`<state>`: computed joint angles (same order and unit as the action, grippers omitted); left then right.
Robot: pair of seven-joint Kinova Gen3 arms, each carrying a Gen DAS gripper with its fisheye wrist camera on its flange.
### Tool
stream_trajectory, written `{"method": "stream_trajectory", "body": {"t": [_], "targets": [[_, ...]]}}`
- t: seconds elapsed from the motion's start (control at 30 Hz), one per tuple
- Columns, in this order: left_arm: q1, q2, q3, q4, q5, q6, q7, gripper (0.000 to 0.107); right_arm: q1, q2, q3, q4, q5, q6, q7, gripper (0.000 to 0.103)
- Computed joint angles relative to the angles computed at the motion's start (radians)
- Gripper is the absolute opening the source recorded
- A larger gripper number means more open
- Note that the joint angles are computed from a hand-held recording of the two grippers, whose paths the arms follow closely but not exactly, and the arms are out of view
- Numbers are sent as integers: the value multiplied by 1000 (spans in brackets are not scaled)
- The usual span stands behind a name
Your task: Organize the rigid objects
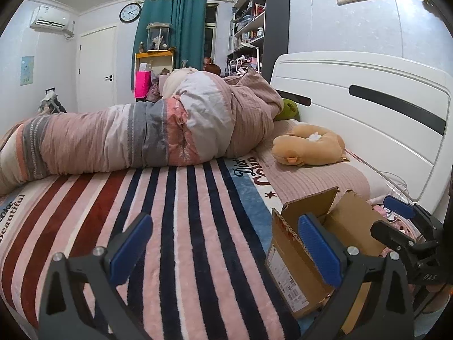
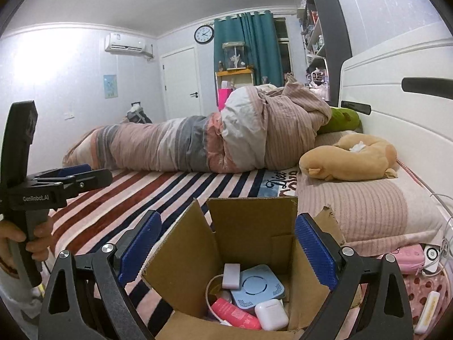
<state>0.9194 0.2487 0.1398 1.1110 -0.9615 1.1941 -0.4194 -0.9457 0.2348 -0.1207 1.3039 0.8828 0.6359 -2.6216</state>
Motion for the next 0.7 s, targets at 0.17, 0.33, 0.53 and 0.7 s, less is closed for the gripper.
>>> {"method": "stream_trajectory", "body": {"t": [0.17,0.33,0.53,0.7], "targets": [[10,-1,0,1,-17,18,10,102,4,-1,0,1,-5,-5,4,95],[12,-7,3,7,-24,27,18,102,3,0,0,-3,-8,-4,7,95],[11,-9,7,9,-32,35,25,102,1,1,3,-2,-1,-10,0,95],[10,-12,10,15,-35,43,30,102,4,0,3,-2,-7,-12,6,95]]}}
